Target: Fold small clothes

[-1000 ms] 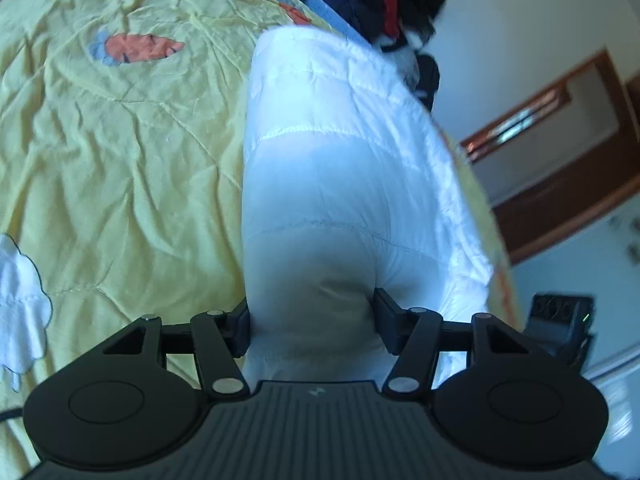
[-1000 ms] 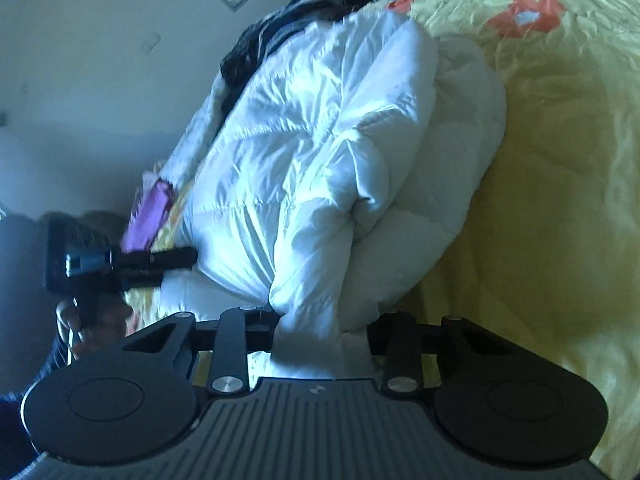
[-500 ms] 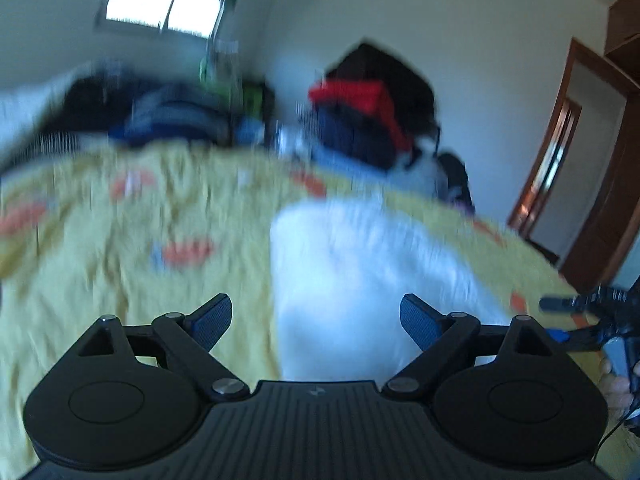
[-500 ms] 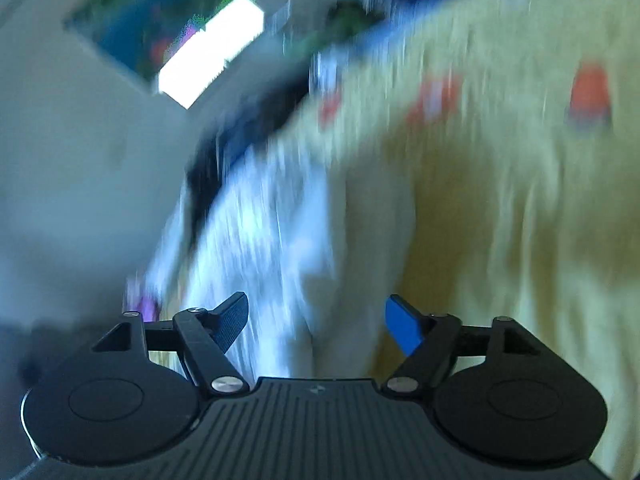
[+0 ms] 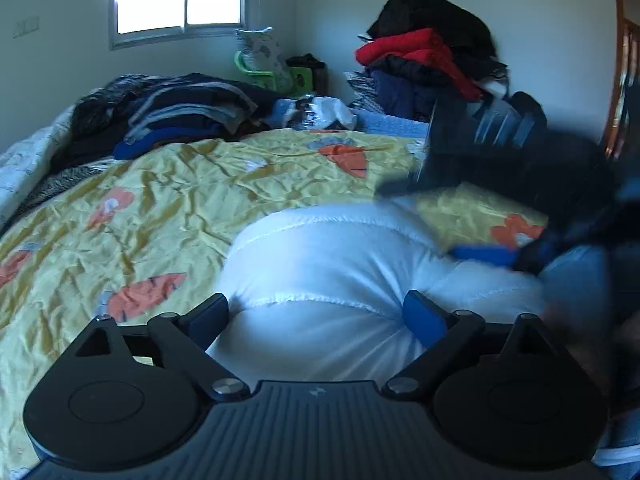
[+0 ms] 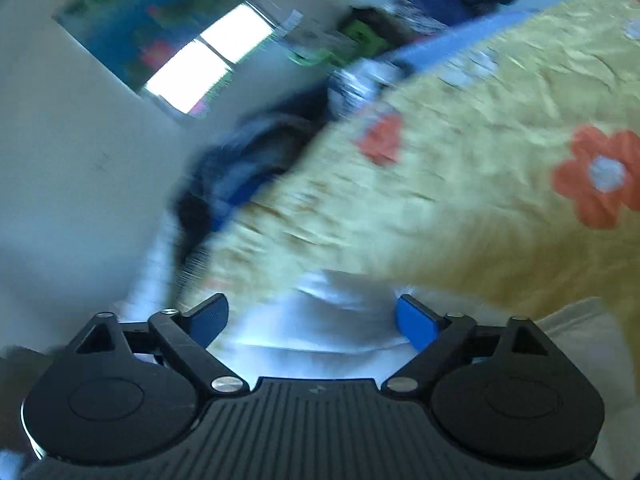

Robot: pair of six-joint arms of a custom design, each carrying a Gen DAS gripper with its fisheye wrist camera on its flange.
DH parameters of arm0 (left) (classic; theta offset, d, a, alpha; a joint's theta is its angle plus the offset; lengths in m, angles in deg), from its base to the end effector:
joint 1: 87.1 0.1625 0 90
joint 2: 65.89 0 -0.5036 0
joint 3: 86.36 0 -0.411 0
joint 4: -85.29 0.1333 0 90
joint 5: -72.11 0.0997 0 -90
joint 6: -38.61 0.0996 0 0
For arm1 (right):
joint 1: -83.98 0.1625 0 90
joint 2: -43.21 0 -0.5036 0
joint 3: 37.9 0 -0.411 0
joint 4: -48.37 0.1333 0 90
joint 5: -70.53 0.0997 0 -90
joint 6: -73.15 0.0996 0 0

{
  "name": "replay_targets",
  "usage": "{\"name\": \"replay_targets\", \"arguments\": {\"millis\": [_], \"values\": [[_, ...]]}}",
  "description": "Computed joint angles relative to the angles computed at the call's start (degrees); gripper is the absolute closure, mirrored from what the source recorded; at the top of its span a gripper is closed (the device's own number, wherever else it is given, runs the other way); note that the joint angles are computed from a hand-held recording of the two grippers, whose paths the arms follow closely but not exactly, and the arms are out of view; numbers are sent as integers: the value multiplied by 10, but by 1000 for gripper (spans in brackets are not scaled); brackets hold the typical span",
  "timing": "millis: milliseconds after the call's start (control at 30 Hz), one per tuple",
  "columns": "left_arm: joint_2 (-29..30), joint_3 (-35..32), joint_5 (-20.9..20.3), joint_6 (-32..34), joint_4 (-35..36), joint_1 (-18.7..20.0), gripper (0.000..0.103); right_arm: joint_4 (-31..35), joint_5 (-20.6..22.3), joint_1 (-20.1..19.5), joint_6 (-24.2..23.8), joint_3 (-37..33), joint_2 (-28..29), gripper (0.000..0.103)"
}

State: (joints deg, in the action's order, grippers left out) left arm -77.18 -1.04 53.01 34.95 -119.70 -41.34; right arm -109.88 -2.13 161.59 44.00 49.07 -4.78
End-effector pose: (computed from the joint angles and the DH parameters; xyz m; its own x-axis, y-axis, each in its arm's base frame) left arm -0.3279 -0.6627 -0.0933 -0.6989 -0.2496 -0.6703 0.4832 0.5262 -0.6997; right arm -0.0103 -0.8066 0.2440 -0.9327 -0.3604 0.0111 -0.3059 0.7745 -0.5536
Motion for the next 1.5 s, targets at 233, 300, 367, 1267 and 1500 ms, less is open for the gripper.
{"name": "replay_targets", "arguments": {"millis": [233, 300, 367, 1267, 1500], "values": [[9, -19, -25, -19, 36, 16, 1, -66, -22, -16, -41, 7, 30, 10], [16, -26, -22, -13, 28, 18, 1, -78, -32, -15, -53, 6, 38, 9], [21, -29, -22, -1, 16, 19, 1, -83, -35, -15, -61, 8, 39, 8], [2, 10, -24, -30, -7, 2, 0, -72, 68, -49, 16, 109, -67, 1], [18, 20, -31, 57, -82, -4, 0, -114, 106, -88, -20, 148, -64, 4]]}}
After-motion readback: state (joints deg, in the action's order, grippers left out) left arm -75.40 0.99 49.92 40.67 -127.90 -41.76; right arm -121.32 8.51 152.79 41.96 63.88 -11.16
